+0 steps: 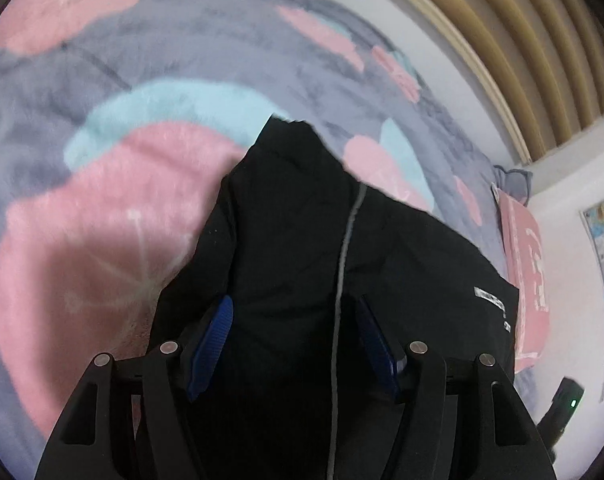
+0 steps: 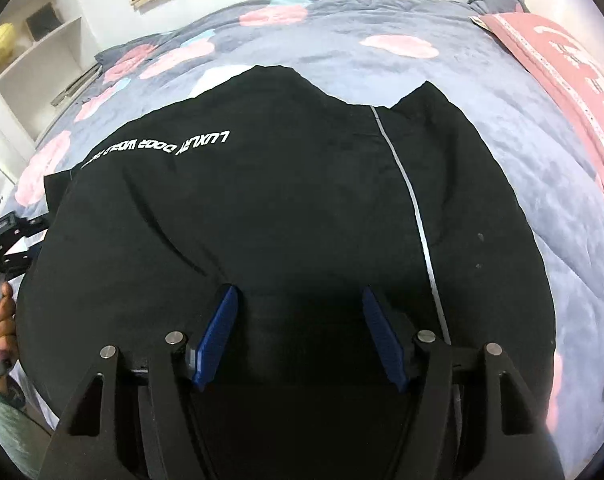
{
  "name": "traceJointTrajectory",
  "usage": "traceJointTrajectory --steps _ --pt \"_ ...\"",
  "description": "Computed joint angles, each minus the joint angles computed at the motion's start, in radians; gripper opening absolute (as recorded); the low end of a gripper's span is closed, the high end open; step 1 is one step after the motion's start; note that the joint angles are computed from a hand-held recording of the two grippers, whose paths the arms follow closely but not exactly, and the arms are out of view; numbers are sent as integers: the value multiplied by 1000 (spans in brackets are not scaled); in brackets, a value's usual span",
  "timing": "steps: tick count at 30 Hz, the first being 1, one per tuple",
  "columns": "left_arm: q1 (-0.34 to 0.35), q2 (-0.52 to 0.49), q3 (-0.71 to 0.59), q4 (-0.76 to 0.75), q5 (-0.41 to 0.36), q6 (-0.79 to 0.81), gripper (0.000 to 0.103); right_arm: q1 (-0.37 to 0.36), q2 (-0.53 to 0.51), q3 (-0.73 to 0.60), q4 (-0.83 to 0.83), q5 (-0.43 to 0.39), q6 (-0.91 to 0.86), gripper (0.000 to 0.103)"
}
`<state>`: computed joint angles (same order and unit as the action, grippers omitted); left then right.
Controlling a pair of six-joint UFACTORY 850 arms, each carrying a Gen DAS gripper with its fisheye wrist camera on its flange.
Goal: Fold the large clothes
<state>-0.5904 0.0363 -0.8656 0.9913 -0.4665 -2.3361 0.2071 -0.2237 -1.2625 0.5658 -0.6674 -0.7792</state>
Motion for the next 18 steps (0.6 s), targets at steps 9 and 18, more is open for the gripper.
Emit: traceJointTrajectory --steps 9,18 --pt "-259 -25 -243 104 -422 188 66 -65 164 40 137 -36 -91 69" --pt "-466 -225 -654 177 -819 574 80 -101 423 87 277 -20 -272 91"
